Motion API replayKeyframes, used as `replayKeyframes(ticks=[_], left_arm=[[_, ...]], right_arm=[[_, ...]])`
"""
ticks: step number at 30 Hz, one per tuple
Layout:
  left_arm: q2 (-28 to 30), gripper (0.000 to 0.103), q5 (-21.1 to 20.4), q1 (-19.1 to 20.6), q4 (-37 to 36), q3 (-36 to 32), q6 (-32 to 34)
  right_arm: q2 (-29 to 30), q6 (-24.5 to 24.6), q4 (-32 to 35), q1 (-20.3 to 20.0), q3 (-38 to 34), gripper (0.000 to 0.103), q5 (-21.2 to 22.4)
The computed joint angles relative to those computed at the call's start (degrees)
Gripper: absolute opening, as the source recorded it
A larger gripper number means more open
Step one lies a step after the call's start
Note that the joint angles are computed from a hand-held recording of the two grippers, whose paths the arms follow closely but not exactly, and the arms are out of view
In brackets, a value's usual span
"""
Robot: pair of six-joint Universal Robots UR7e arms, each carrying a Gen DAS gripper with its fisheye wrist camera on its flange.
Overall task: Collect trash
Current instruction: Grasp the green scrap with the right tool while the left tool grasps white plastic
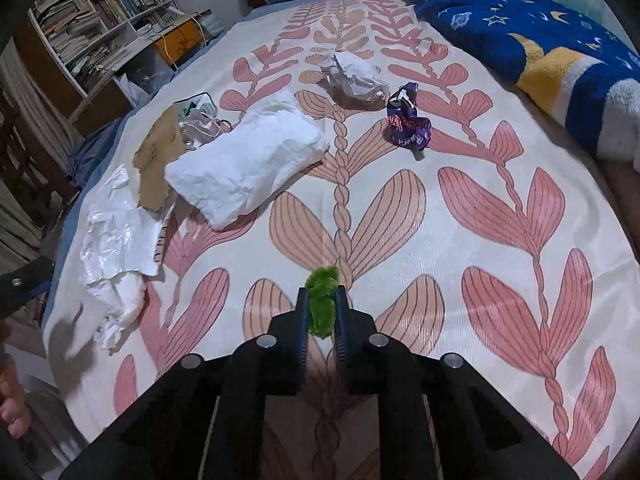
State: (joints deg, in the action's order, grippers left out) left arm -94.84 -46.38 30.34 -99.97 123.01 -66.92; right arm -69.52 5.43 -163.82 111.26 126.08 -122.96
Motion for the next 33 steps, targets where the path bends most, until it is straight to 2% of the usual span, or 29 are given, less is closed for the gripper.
replayKeyframes(ticks=[5,10,14,17,20,22,23,26,28,29,33], left_arm=[[0.97,0.091,0.67,-0.66,-0.58,0.18,2.2],[3.89,0.091,-0.26,-0.9,-12.22,1.28,13.55],[9.0,0.091,0.27,-0.17,-17.26,0.33,18.72],[13.13,0.091,1.59,1.52,-15.58,-1.63,19.05],[14.69,0.09,2.82,3.17,-15.58,-2.36,18.31],[14.28,0.069,2.42,4.4,-17.14,-1.94,18.18],[14.07,0.043,2.7,4.89,-16.52,-1.97,17.68],[12.51,0.037,1.31,6.08,-18.42,-1.41,17.03],[10.62,0.03,1.13,6.02,-19.37,-0.59,15.9],[9.93,0.023,0.71,6.06,-20.49,-0.1,15.84],[6.69,0.017,0.55,5.03,-21.4,1.53,14.27]], right_arm=[[-4.9,3.6,0.98,0.17,2.59,0.012,1.62],[-12.11,7.32,2.45,0.48,6.32,0.012,3.41],[-17.87,10.66,4.07,0.78,9.66,0.012,4.13],[-20.35,11.35,5.66,0.64,10.79,0.012,4.03],[-22.4,11.8,7.58,0.57,11.16,0.012,3.54],[-23.91,12.07,8.27,0.35,11.34,0.012,2.84],[-24.71,12.08,8.76,0.21,11.3,0.012,2.45],[-25.86,12.35,9.69,0.28,11.25,0.012,1.94],[-26.17,12.61,10.32,0.68,11.04,0.012,1.78],[-26.33,12.75,10.72,0.97,10.93,0.012,1.82],[-26.86,13.84,11.34,2.37,10.69,0.012,1.69]])
